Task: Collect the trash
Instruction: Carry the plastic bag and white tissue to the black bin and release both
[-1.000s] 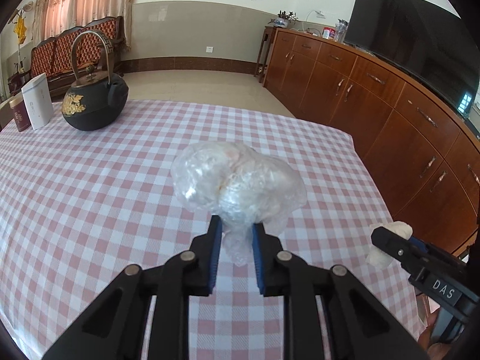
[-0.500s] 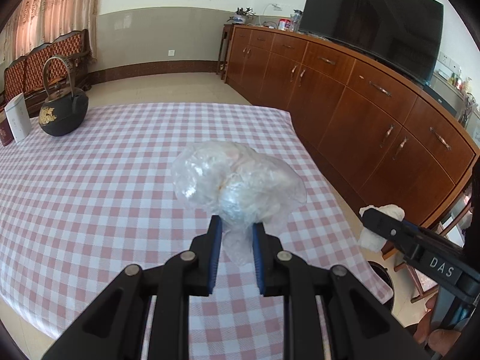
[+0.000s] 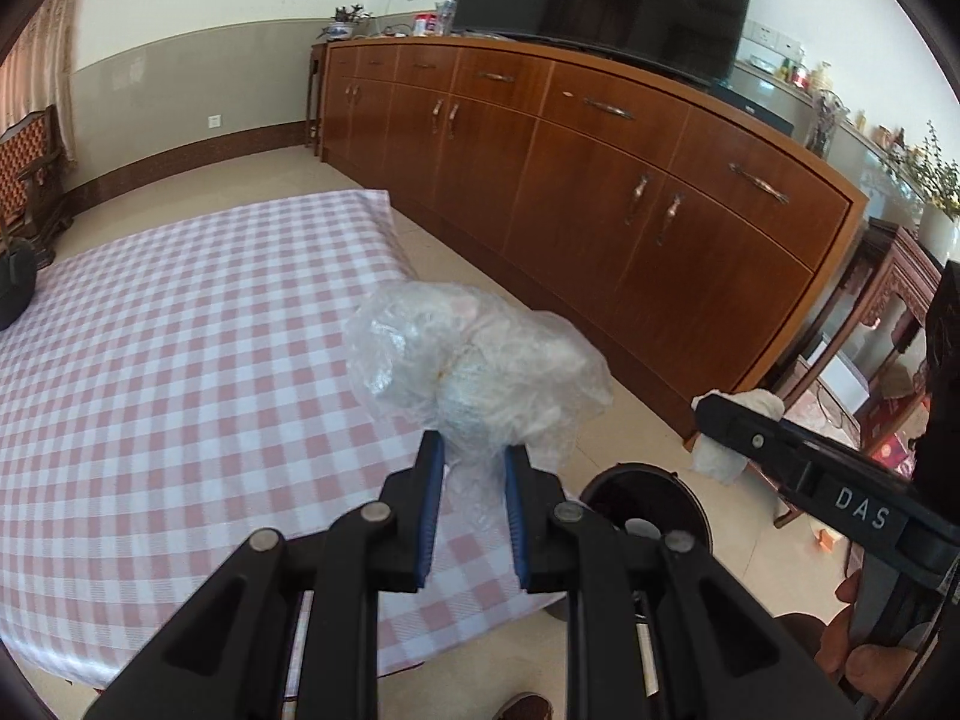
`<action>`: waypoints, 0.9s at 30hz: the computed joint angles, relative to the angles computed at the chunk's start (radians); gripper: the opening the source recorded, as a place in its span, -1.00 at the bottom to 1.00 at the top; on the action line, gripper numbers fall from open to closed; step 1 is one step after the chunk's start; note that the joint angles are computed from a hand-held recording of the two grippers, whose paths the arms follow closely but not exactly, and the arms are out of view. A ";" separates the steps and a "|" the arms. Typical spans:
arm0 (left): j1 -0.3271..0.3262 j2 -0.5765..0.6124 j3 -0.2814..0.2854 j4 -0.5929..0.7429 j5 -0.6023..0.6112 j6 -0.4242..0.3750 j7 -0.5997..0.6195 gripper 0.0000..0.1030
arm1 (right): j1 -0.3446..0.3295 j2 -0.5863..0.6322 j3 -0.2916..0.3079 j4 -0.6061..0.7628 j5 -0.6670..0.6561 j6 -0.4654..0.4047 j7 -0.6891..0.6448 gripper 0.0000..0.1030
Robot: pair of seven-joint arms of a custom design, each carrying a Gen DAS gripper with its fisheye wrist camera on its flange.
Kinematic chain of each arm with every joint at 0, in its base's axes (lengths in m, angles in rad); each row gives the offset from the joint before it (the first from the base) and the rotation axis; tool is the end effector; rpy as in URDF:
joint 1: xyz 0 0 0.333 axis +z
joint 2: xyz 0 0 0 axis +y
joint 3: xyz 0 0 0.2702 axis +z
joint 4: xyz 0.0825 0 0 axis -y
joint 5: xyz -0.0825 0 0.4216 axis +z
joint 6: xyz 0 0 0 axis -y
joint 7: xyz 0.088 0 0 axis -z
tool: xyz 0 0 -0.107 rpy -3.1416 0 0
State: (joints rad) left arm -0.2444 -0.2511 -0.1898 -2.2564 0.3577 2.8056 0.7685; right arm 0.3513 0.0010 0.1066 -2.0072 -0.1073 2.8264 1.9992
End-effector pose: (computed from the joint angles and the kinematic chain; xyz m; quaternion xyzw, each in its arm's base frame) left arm 0.5060 -0.2579 0.4950 -0.6675 0.6258 -0.3490 0.2024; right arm 0.5697 0.2868 0.4901 -0.6853 0.6094 -0.1667 0.3623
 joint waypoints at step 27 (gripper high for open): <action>-0.111 0.553 -0.131 0.508 -0.134 -0.164 0.239 -0.58 | -0.124 -0.154 -0.187 -0.315 0.079 -0.048 0.072 -0.11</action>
State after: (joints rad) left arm -0.3558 0.3022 -0.3208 -1.7487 0.2237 2.6414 1.0075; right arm 0.2269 -0.1529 -0.0805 -2.3218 -0.0286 2.7780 2.0714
